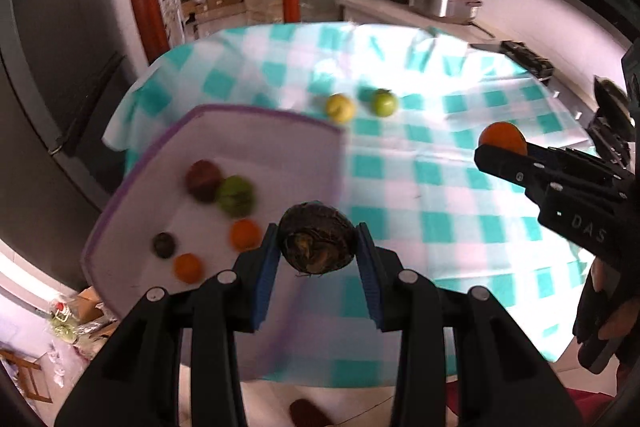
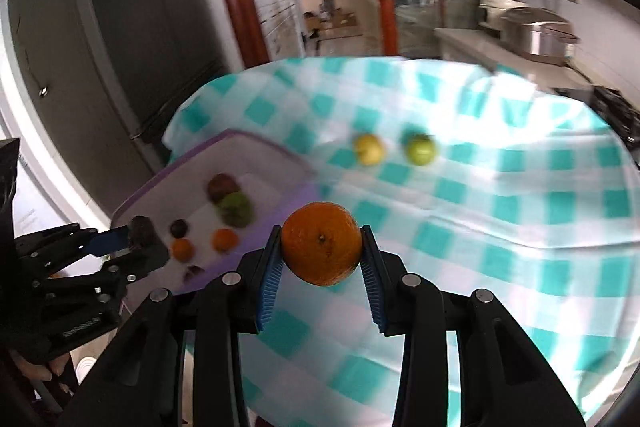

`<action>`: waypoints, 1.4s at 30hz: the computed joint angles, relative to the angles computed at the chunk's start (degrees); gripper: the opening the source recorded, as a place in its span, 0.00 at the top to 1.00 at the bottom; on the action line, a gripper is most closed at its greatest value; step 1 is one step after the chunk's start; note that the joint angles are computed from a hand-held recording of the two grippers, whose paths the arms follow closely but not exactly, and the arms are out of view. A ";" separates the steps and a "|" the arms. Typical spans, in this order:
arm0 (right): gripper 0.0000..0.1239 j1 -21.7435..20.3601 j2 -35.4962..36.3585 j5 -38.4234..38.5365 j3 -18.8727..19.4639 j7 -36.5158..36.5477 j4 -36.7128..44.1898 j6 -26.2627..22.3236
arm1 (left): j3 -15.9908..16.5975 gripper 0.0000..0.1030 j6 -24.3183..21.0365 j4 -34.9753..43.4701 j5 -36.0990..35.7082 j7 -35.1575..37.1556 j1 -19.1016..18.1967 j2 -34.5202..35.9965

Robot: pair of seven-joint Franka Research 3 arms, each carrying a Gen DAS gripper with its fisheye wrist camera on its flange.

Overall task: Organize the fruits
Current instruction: 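Carry the small orange and dark fruit over the white box with both tools, then open both tools to drop the orange and dark fruit into the box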

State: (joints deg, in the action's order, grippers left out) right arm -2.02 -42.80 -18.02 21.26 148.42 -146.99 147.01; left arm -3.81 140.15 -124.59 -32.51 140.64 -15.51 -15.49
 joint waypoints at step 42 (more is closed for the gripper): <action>0.68 14.64 60.94 12.75 -19.38 -34.20 52.53 -25.49 | -7.91 0.62 -33.08 57.24 36.51 -22.09 8.14 53.20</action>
